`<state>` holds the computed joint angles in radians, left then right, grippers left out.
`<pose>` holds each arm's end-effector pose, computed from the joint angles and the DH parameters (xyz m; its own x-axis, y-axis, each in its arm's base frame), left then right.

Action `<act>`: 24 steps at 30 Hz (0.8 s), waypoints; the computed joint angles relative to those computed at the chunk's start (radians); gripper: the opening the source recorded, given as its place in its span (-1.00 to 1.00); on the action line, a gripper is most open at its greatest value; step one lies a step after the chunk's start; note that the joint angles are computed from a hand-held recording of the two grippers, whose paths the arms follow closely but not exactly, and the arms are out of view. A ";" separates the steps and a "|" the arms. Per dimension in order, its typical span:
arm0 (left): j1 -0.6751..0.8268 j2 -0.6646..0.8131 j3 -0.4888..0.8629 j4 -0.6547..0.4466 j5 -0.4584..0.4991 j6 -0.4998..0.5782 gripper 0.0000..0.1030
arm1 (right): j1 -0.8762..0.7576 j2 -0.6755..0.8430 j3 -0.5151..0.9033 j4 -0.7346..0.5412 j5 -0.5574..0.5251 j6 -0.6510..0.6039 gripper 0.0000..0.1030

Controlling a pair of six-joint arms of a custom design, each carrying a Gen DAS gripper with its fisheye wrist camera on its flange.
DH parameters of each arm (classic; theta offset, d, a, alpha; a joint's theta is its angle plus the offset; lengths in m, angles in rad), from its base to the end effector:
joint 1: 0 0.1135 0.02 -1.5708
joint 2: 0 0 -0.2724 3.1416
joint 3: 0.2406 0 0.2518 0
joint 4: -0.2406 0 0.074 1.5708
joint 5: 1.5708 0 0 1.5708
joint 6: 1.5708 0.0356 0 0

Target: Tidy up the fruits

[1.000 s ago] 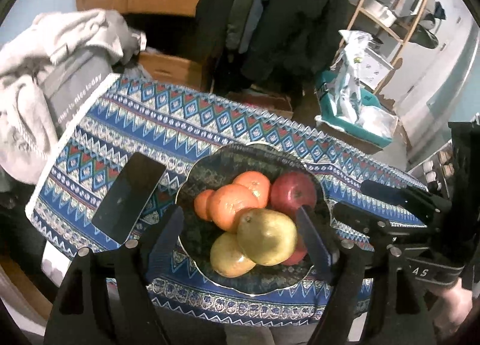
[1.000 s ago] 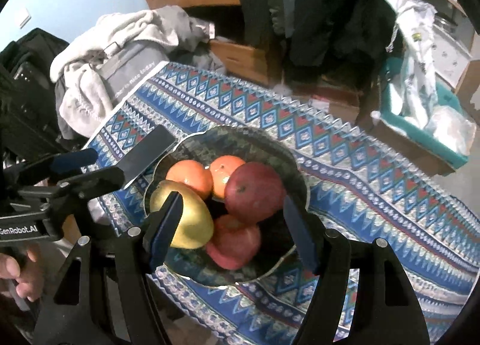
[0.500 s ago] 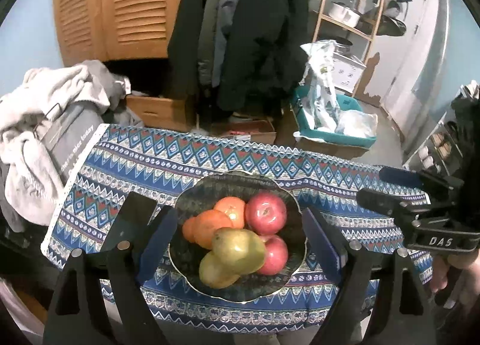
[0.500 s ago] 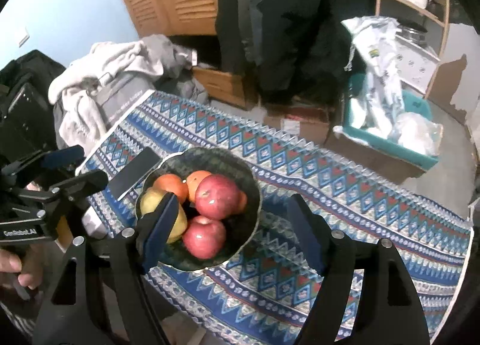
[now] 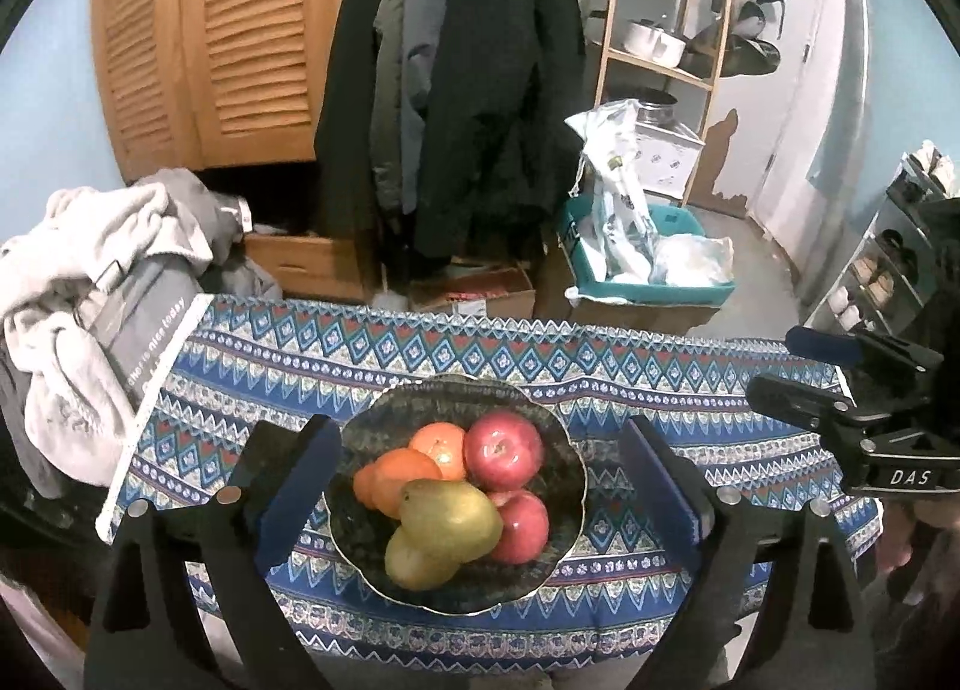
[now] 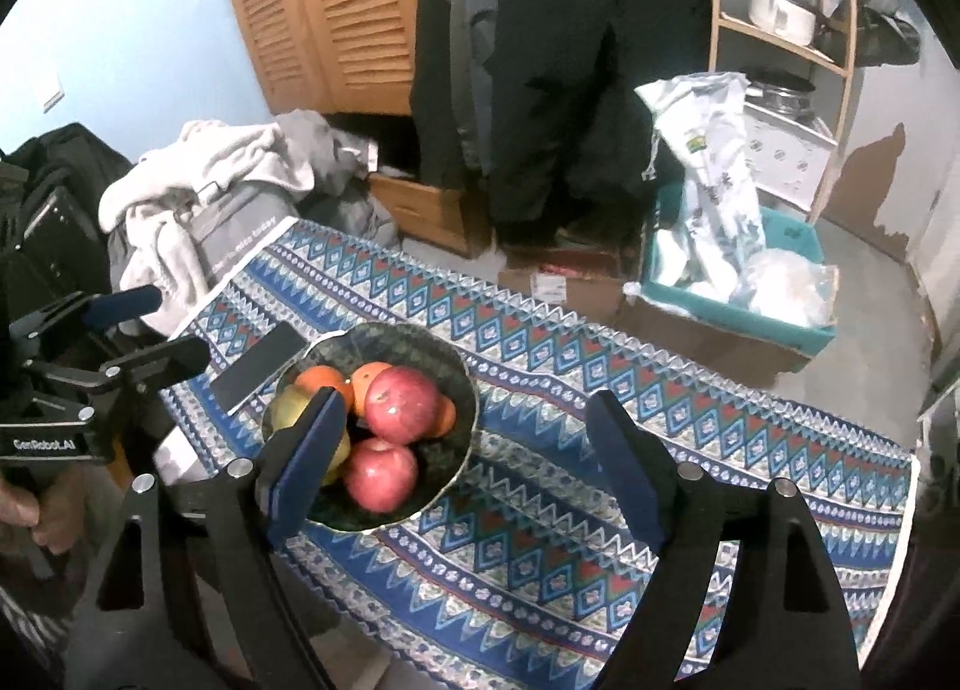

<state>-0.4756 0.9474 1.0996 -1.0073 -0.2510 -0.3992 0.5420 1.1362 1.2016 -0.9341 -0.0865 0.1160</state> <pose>0.1505 -0.0676 0.3492 -0.7342 -0.0453 -0.6774 0.0144 0.9965 -0.0823 0.1835 0.1141 0.3529 -0.7147 -0.2957 -0.6338 -0.4822 0.8647 0.1403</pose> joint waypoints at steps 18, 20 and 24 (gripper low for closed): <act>-0.139 0.049 0.058 -0.013 -0.134 -0.040 0.97 | -0.101 -0.072 -0.009 -0.010 -0.051 -0.046 0.61; -0.145 0.051 0.059 -0.012 -0.136 -0.038 0.97 | -0.104 -0.074 -0.012 -0.008 -0.055 -0.050 0.61; -0.168 0.063 0.067 -0.013 -0.159 -0.042 0.97 | -0.120 -0.071 -0.013 -0.006 -0.059 -0.062 0.62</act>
